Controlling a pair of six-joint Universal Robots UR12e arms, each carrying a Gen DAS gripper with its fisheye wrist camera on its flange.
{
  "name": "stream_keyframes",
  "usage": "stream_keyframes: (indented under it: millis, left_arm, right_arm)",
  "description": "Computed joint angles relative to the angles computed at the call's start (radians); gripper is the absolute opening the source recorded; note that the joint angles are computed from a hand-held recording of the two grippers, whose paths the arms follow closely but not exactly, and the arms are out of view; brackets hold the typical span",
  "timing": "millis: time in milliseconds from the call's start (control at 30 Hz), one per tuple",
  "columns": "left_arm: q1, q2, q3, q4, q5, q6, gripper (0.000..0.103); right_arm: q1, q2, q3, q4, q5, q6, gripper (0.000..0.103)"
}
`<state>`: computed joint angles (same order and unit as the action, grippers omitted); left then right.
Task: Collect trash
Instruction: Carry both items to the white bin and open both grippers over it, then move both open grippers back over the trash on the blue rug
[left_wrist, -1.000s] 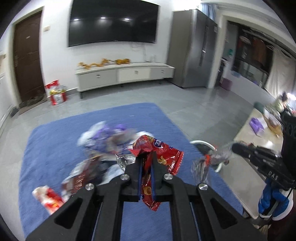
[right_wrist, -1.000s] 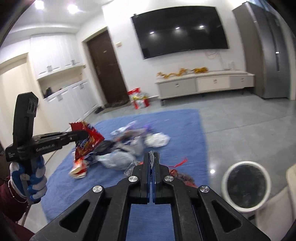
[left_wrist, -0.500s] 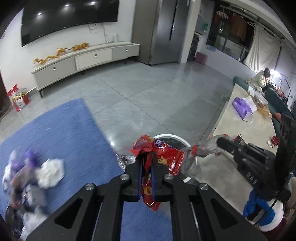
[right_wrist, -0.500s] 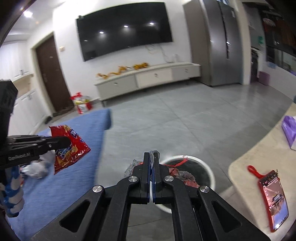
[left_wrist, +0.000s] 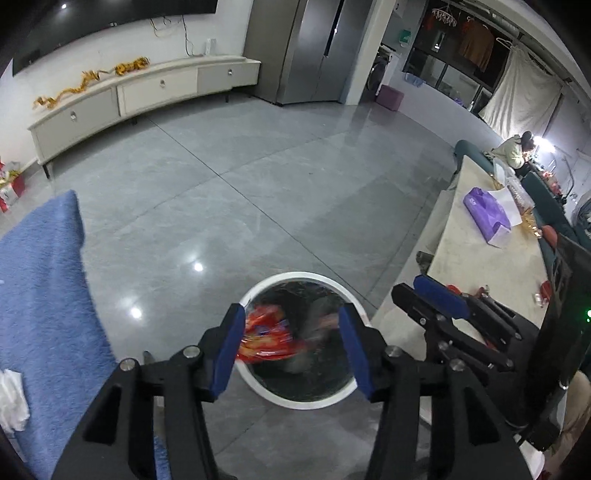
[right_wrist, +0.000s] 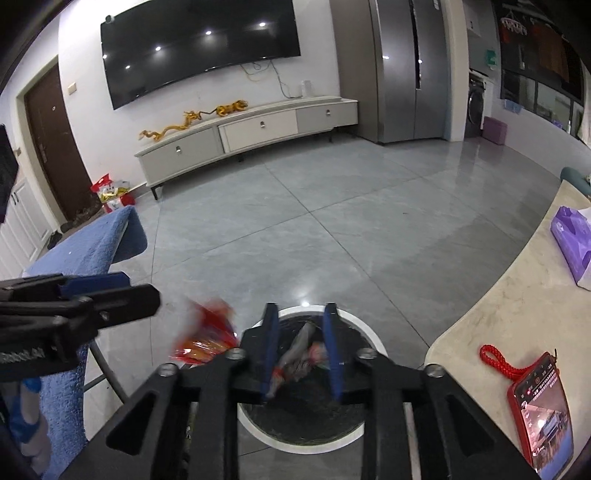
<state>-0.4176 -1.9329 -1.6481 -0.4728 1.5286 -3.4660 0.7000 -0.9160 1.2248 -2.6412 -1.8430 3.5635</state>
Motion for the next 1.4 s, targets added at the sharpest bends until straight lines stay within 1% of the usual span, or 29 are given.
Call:
stream_keyframes:
  millis: [67,200,267,333,400,500,567,600,633,667,733,867,933,1000,1133,1200,1333,1400]
  left_arm:
    - [0.003,0.005,-0.01,0.012,-0.016,0.002,0.052]
    - [0.0,0.029,-0.039,0.037,-0.002,0.021,0.052]
    - [-0.002,0.049,-0.061,0.061,0.018,0.023,0.052]
    - [-0.006,0.08,-0.096,0.108,0.059,0.015,0.052]
    - [-0.01,0.102,-0.119,0.131,0.084,0.007,0.052]
    - [-0.007,0.165,-0.181,0.179,0.123,-0.006,0.052]
    - [-0.009,0.201,-0.207,0.182,0.151,0.001,0.052]
    - [-0.01,0.224,-0.226,0.186,0.175,0.005,0.056]
    - [-0.011,0.246,-0.245,0.194,0.196,0.007,0.062]
    - [-0.01,0.268,-0.265,0.204,0.215,0.008,0.064]
    - [-0.009,0.302,-0.293,0.209,0.242,0.012,0.065]
    - [0.005,0.396,-0.373,0.227,0.294,0.027,0.065]
    - [0.011,0.443,-0.412,0.228,0.331,0.033,0.065]
    - [0.017,0.48,-0.444,0.225,0.349,0.029,0.065]
    - [0.049,0.576,-0.523,0.205,0.385,0.02,0.065]
    - [0.059,0.61,-0.552,0.196,0.407,0.02,0.065]
    - [0.098,0.696,-0.623,0.164,0.422,0.039,0.065]
    - [0.115,0.735,-0.658,0.148,0.417,0.044,0.065]
  right_arm:
    - [0.001,-0.006,0.01,-0.006,-0.004,0.009,0.029]
    - [0.006,-0.017,0.027,-0.027,-0.011,0.005,0.03]
    - [0.011,-0.025,0.034,-0.037,-0.013,0.002,0.03]
    - [0.016,-0.032,0.038,-0.055,-0.008,-0.005,0.03]
    - [0.024,-0.042,0.046,-0.078,-0.007,-0.013,0.033]
    - [0.039,-0.062,0.064,-0.129,-0.006,-0.025,0.037]
    - [0.052,-0.074,0.067,-0.164,-0.005,-0.034,0.041]
    - [0.057,-0.076,0.064,-0.176,-0.006,-0.039,0.042]
    - [0.065,-0.08,0.062,-0.191,-0.006,-0.048,0.044]
    - [0.072,-0.084,0.059,-0.208,-0.006,-0.058,0.047]
    - [0.085,-0.088,0.053,-0.236,-0.003,-0.075,0.049]
    - [0.114,-0.092,0.033,-0.272,0.016,-0.114,0.051]
    - [0.128,-0.089,0.019,-0.275,0.029,-0.134,0.052]
    - [0.141,-0.083,0.0,-0.27,0.045,-0.151,0.053]
    - [0.162,-0.072,-0.029,-0.258,0.084,-0.175,0.055]
    - [0.175,-0.061,-0.052,-0.241,0.097,-0.194,0.055]
    - [0.191,-0.045,-0.084,-0.207,0.137,-0.212,0.055]
    - [0.194,-0.038,-0.093,-0.19,0.164,-0.218,0.058]
